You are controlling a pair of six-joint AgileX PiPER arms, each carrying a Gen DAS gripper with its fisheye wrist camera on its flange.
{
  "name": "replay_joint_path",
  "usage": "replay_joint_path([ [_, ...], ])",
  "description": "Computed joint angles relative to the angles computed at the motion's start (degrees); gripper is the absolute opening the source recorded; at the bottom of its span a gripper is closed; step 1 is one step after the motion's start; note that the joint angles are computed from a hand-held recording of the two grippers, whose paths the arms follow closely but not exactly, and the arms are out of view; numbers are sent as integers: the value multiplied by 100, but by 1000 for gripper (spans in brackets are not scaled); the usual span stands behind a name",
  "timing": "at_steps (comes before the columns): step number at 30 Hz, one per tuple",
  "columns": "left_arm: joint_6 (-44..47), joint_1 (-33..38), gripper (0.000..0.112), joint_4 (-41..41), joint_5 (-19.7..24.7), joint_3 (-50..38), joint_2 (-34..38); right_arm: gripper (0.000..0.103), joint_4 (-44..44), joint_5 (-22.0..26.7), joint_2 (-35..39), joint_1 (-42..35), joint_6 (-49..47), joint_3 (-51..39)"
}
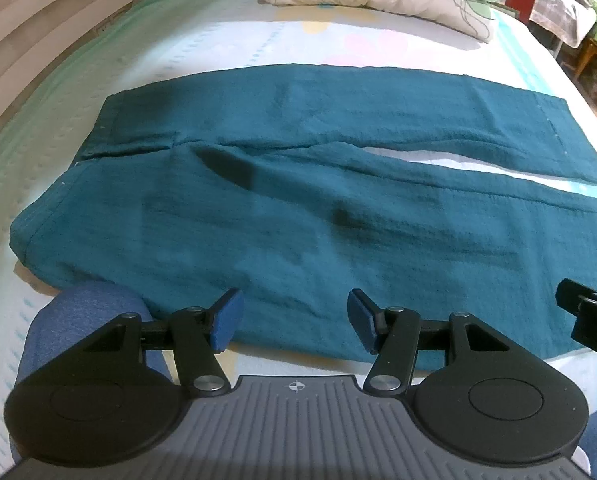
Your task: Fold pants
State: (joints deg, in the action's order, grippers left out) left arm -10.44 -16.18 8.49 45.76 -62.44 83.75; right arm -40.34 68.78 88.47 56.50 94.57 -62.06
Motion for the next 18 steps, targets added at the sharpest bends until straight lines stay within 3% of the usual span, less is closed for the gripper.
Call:
replay_joint_path([
  [18, 61, 27, 57, -95, 86, -41, 63, 84, 36, -45, 43, -53, -109, -74],
])
